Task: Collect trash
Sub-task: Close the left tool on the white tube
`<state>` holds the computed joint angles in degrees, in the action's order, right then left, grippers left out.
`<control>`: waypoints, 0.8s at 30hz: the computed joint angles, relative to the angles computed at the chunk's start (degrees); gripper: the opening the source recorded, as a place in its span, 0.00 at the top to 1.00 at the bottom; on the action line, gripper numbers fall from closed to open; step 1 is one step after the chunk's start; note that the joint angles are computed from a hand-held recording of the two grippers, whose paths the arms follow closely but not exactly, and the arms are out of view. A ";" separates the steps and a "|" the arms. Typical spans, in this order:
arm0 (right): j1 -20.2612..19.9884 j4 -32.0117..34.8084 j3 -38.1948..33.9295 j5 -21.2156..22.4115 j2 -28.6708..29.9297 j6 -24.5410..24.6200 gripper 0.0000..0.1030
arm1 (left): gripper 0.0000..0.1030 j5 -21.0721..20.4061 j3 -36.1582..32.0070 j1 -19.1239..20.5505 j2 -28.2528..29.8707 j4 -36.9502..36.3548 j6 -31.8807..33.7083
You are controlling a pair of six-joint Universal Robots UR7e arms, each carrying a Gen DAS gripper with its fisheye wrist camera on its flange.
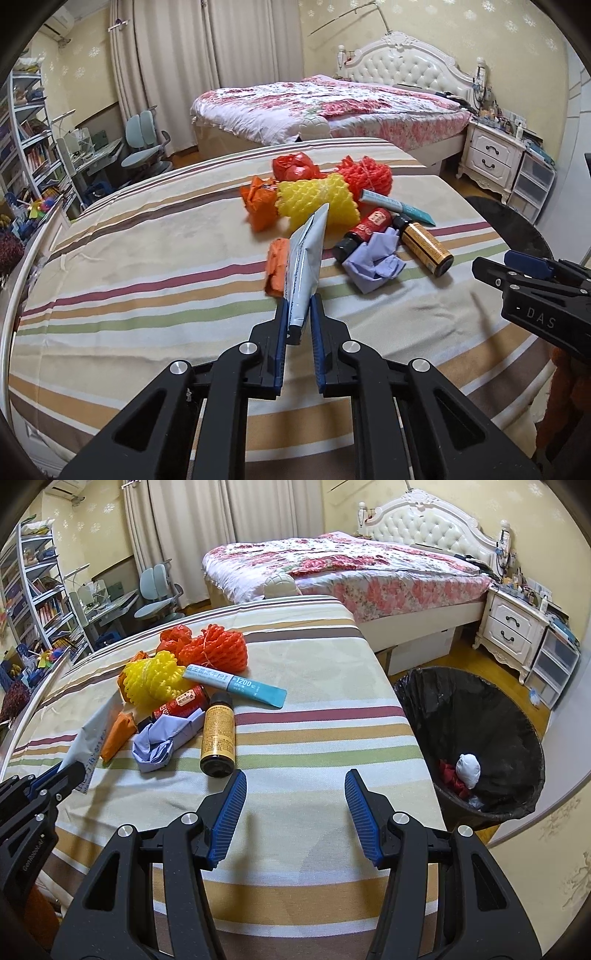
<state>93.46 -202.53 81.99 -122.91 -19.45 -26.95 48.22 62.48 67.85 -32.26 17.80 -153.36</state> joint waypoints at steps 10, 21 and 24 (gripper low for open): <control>0.85 0.79 -1.07 0.10 0.76 -1.03 0.47 | 0.87 -1.41 -0.51 1.38 -1.27 -0.56 -1.63; 1.66 3.45 -5.11 0.20 2.59 -2.90 0.47 | 0.87 -3.23 -5.74 3.77 0.70 2.73 -3.99; 1.92 5.37 -7.24 0.09 3.54 -3.19 0.48 | 0.87 -3.17 -6.61 4.25 0.91 3.53 -4.76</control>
